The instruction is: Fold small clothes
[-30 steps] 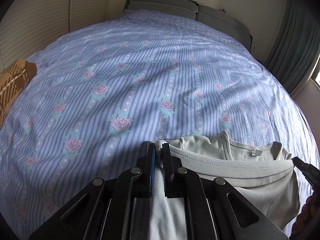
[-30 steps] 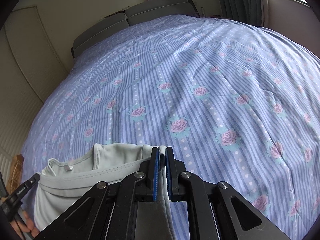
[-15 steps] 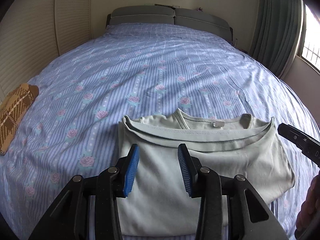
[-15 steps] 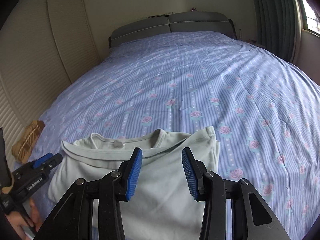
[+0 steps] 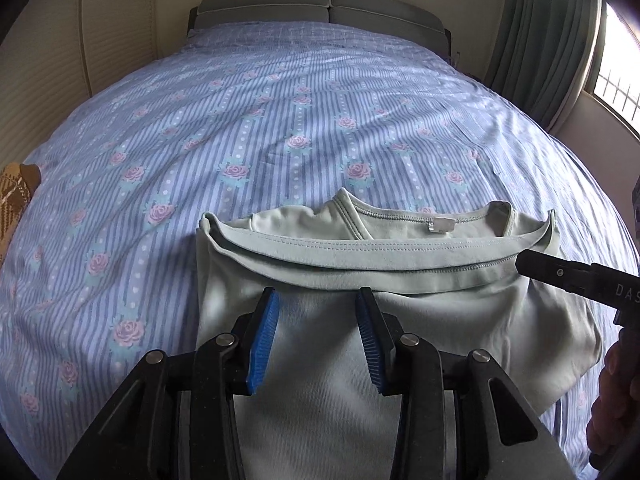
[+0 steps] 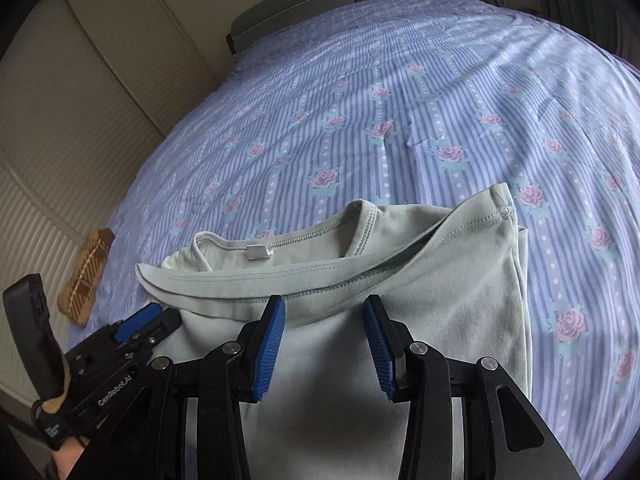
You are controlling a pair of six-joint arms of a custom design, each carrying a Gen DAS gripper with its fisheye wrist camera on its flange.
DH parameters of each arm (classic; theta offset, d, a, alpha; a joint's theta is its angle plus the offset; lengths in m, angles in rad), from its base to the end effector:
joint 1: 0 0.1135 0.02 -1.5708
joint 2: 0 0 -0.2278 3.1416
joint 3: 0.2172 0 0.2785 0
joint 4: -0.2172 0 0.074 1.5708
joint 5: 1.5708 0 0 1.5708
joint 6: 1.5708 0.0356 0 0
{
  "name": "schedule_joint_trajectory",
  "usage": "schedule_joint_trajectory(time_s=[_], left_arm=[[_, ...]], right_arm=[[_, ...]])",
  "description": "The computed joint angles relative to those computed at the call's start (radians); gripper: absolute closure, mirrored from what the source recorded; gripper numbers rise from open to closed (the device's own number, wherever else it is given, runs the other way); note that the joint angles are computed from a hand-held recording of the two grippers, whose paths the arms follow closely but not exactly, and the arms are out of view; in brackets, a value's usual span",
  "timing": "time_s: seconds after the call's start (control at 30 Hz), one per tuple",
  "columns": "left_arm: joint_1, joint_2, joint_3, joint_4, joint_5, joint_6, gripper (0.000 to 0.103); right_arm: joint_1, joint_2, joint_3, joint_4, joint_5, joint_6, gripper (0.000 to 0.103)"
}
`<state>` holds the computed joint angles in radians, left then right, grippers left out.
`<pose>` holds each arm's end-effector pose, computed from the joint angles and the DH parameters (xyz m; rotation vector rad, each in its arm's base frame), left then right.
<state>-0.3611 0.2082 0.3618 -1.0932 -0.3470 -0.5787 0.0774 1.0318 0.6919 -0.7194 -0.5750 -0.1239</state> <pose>0.1166 -0.0311 0.1747 -0.4019 2.3996 0.0205 0.2281 0.0371 0.1843 -0.4484 2.4950 0.7318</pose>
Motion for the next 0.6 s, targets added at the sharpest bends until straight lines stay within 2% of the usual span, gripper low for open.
schedule_joint_trajectory(time_s=[0.03,0.07,0.1,0.17,0.33,0.6], left_arm=[[0.01,0.0,-0.002,0.007,0.005,0.007,0.064],[0.017,-0.001,-0.003,0.011,0.007,0.012,0.064],[0.017,0.0,-0.002,0.012,0.005,0.011,0.064],[0.017,0.007,0.001,0.019,0.0,0.015,0.064],[0.042,-0.004,0.006,0.022,-0.007,0.031,0.064],[0.225,0.037,0.005,0.11,0.07,0.145,0.064]], right_arm=[[-0.011,0.024,0.004,0.007,-0.024,0.008,0.061],[-0.015,0.039,0.005,0.016,-0.041,0.016,0.067],[-0.015,0.048,0.005,0.024,-0.051,0.024,0.079],[-0.008,0.074,0.013,0.034,-0.073,0.027,0.094],[0.022,0.083,0.024,0.095,-0.083,0.078,0.098],[0.035,0.223,0.145,0.206,-0.076,0.199,0.098]])
